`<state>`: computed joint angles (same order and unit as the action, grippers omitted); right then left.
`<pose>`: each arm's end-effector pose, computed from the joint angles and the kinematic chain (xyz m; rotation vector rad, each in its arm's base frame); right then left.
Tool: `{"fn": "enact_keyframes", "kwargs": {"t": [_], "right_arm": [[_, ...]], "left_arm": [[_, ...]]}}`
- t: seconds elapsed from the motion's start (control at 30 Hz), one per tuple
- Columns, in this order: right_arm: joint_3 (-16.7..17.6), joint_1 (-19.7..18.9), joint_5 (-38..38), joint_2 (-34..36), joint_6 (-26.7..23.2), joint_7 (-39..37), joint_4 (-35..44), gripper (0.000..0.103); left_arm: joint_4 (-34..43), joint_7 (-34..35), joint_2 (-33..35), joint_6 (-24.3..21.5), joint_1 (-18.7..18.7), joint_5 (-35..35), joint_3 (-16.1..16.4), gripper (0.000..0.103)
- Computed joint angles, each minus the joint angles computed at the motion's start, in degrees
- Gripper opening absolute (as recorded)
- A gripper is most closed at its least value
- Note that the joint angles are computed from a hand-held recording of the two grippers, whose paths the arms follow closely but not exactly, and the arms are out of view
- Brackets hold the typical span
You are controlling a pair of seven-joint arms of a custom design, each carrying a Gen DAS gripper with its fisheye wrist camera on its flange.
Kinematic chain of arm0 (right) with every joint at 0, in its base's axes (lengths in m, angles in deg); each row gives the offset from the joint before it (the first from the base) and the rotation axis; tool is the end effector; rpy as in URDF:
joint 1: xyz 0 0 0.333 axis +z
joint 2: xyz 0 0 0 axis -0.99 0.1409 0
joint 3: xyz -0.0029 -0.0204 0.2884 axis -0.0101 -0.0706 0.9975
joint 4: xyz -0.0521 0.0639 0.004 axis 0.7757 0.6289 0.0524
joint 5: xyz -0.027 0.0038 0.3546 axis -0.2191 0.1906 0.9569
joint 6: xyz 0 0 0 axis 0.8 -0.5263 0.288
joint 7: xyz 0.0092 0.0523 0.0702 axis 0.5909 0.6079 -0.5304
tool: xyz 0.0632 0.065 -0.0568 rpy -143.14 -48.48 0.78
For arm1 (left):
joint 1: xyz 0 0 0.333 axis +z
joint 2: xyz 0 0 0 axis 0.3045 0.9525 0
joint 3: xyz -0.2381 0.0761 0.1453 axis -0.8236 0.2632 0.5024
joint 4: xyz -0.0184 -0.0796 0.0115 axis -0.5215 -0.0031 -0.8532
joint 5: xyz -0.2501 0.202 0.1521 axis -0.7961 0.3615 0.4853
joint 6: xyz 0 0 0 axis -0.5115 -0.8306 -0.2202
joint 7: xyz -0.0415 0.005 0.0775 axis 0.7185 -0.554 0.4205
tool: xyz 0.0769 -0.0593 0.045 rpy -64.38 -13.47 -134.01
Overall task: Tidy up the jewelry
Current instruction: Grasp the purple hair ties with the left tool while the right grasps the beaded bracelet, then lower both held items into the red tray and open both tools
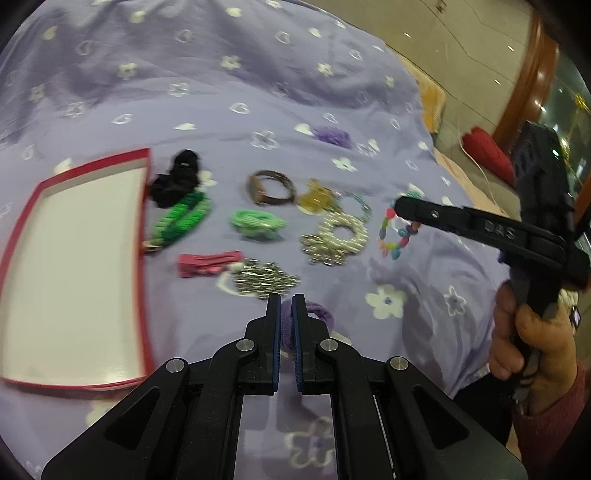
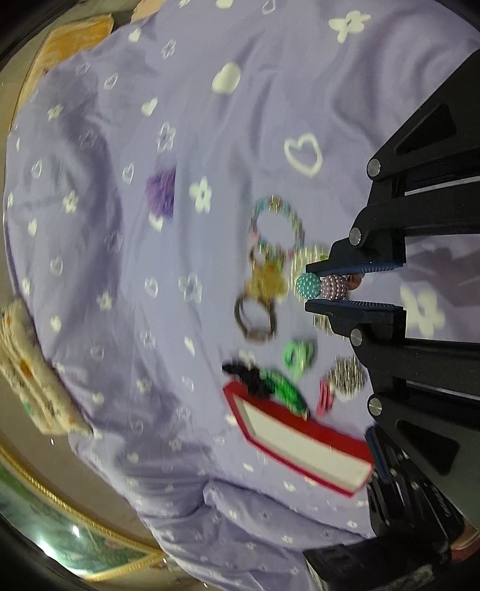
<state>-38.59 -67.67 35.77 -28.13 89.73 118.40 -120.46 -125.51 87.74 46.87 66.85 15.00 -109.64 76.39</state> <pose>0.3677 0.1770 0.5644 -1.2077 2.0235 -0.6761 0.4805 -0.0940 0.5464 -1.1019 2.6881 -1.1785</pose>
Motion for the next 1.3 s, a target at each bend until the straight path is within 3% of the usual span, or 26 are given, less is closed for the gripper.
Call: {"fn": "enact_keyframes", "kwargs": {"t": [0.4, 0.67, 0.87, 1.1, 1.3], "right_arm": [[-0.2, 4.54, 3.29, 15.94, 7.98, -6.73, 14.13, 0.012], [-0.62, 8.76, 11.86, 31.87, 10.67, -19.33, 29.87, 0.012], [0.44, 9.31, 19.57, 40.99, 11.19, -26.92, 38.13, 0.012], [1.88, 8.05, 27.55, 44.46, 8.93, -31.65, 38.62, 0.012], [1.62, 8.05, 28.9, 43.6, 6.64, -32.75, 37.27, 0.012]], "left_arm": [[7.69, -4.54, 6.34, 3.59, 5.68, 0.75, 2.77, 0.005], [14.68, -9.87, 13.9, 7.07, 9.57, 4.74, 2.9, 0.005], [19.12, -12.15, 19.02, 8.0, 11.47, 7.06, 2.28, 0.005], [21.1, -14.54, 22.93, 7.69, 11.98, 10.12, 1.22, 0.005], [21.39, -16.24, 24.18, 6.37, 12.03, 12.77, 0.95, 0.006]]}}
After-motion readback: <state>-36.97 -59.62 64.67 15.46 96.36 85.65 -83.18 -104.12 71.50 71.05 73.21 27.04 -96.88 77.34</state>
